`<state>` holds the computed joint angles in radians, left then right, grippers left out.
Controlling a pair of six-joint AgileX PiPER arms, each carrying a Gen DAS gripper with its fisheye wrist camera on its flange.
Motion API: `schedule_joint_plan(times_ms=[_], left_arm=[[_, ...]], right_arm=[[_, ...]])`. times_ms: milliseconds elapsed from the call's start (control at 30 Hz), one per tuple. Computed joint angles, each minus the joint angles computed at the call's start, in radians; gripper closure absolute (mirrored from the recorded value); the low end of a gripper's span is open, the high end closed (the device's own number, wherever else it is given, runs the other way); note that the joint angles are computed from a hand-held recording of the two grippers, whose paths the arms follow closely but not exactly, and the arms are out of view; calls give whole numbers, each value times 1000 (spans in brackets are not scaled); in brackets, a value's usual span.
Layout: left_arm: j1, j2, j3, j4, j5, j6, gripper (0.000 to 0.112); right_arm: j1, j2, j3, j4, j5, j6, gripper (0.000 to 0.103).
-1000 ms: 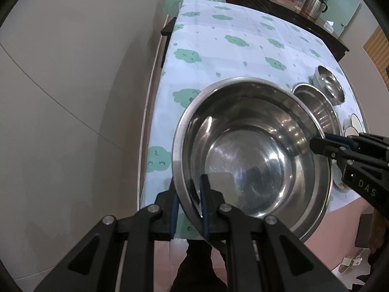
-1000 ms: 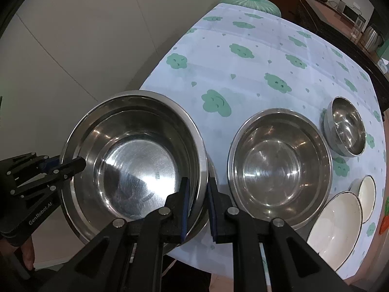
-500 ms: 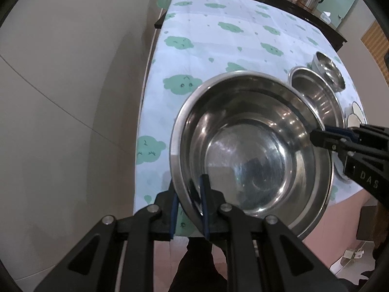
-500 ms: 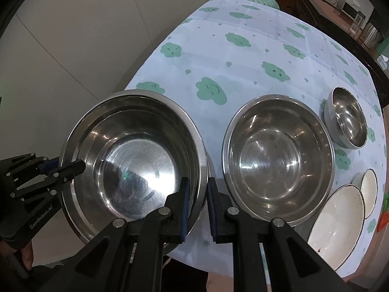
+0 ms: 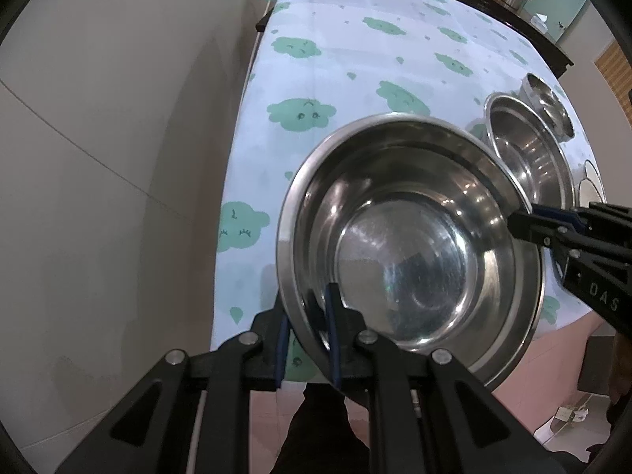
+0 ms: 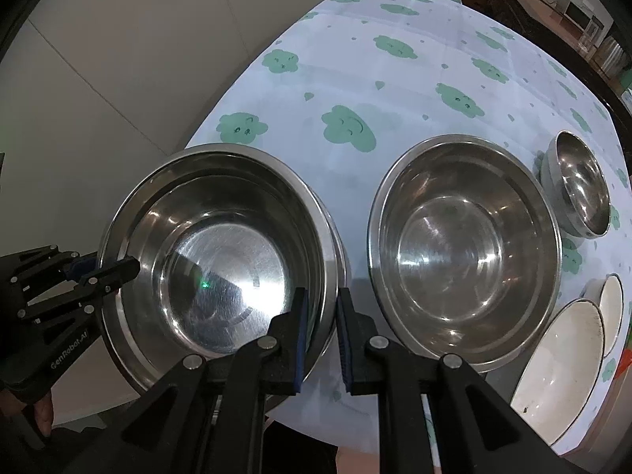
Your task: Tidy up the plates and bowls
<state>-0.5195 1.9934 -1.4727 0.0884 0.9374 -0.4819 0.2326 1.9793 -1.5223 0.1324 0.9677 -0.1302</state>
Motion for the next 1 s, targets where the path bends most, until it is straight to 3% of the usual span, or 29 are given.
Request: schedule_joint_plan(times_ms=[733, 833, 933, 1000], left_arm=[[0, 23, -29, -2, 34, -17, 97], [-7, 15, -22, 19, 28, -40, 92], [-11, 1, -13, 23, 11, -37, 91], [-12, 5, -20, 22, 16, -35, 90]], right_arm=[[-13, 22, 1, 42, -4, -55, 85], [-19, 24, -3, 57, -1, -59, 85], [-20, 22, 0, 57, -3, -61, 76], [-24, 16, 13, 74, -23, -68, 75]])
